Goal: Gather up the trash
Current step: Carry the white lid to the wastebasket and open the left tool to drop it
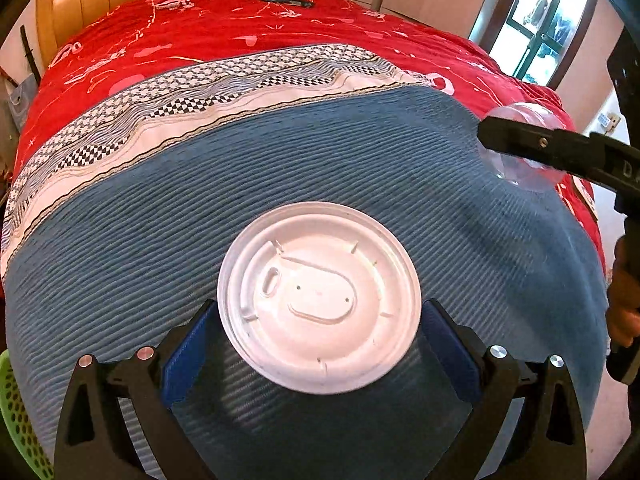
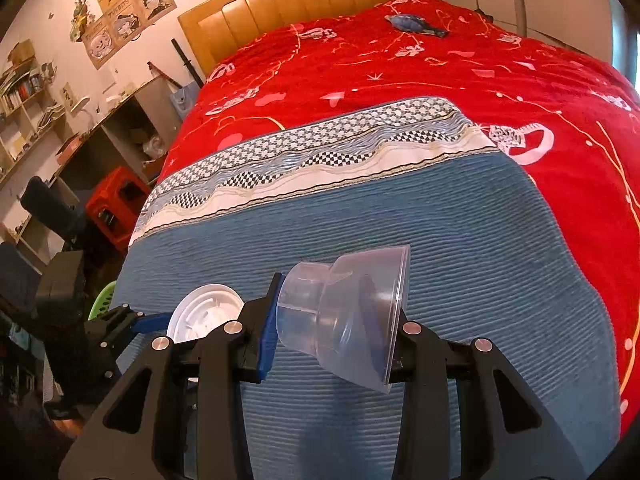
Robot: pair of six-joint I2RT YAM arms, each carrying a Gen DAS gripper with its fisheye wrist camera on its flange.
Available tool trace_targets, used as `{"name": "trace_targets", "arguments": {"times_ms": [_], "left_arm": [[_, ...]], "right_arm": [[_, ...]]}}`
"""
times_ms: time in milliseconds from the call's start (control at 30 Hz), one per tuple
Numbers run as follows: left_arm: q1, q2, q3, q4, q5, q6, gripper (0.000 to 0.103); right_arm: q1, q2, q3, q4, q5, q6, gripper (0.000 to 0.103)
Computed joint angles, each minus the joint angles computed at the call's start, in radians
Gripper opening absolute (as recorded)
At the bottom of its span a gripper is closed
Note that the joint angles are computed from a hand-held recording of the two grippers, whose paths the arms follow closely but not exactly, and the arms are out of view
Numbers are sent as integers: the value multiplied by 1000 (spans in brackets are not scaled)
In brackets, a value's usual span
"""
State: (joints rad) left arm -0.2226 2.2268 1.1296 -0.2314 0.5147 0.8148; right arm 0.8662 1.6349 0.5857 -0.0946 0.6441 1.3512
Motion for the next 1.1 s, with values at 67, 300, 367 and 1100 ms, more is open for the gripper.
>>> {"name": "trace_targets", "arguments": {"times_ms": [67, 300, 367, 1100], "left_arm": [[-1, 1, 0, 10, 5, -3, 95], [30, -38, -52, 71, 52, 4, 89], [49, -55, -56, 63, 60, 5, 89], [579, -80, 200, -186, 192, 123, 89]], "right_arm": [[2, 2, 0, 2, -1, 5, 38], [29, 12, 25, -20, 9, 21, 38], [35, 13, 34, -26, 12, 19, 38], [98, 351, 564, -68, -38, -180, 38]]}}
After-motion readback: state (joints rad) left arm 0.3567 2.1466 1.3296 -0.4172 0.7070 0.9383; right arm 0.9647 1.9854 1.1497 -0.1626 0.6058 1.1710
